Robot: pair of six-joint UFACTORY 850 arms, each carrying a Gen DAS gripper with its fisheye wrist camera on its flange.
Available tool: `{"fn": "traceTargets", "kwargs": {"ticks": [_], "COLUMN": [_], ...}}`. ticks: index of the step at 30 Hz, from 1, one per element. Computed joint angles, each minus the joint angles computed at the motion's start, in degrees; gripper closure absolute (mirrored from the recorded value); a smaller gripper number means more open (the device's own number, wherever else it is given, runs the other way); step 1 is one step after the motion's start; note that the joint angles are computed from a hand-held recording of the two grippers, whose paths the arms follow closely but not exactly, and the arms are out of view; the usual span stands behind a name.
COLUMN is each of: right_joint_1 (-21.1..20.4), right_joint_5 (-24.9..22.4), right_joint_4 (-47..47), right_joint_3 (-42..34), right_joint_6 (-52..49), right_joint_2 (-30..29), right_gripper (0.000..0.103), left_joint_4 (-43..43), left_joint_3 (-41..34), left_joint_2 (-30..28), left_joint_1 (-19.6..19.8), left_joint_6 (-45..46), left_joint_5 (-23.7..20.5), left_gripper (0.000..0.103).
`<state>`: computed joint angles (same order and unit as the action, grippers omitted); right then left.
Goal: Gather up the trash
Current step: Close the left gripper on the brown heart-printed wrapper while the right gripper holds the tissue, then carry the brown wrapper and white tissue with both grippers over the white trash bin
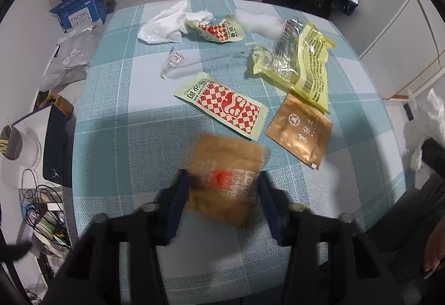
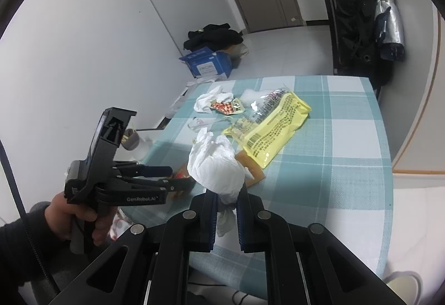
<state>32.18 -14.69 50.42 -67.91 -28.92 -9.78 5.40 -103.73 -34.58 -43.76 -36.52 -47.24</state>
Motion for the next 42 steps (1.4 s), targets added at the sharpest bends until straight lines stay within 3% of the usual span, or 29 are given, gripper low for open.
{"fn": "traceTargets", "kwargs": {"ticks": [5,10,13,23,34,38,42], "right_joint_1": [0.4,0.9,1.0,1.6,2.4,2.9,2.7], "right_joint_5": [0.0,0.9,1.3,2.1,4.5,6.6,7.2], "right_joint_4": [-1.2,-2.0,-2.6,-4.1,3.1,-6.3,-8.2], "right_joint_3": [0.0,0.1,0.0,0.1,0.6,0.8,0.7], "right_joint_6": [1.1,1.2,1.7,2.9,-4.3,4.1,6.4], "right_joint_2": [0.0,0.3,0.3,0.6,3.7,5.5,6.8], "right_gripper": [0.092,0.092,0.092,0.092,0.092,0.092,0.092], "left_joint_4": [-1.4,0.5,2.8,6.6,11.8,15.5,16.5], "left_joint_3": [2.0,2.4,2.9,5.4,3.6,2.2,0.0], "left_joint_2": [1.2,2.1,2.8,5.7,7.6,7.6,6.9], "left_joint_1": [0.4,-0.1,-0.4,-0.5,-2.6,-3.7,-4.6], "left_joint_6": [-0.4,-0.9,-2.9,-9.2,-12.6,-15.0,-15.4], "left_joint_5": [2.6,3.3,3.7,5.4,9.0,9.4,10.4], "left_gripper": [0.076,0.095,0.098,0.1,0.1,0.1,0.1]}}
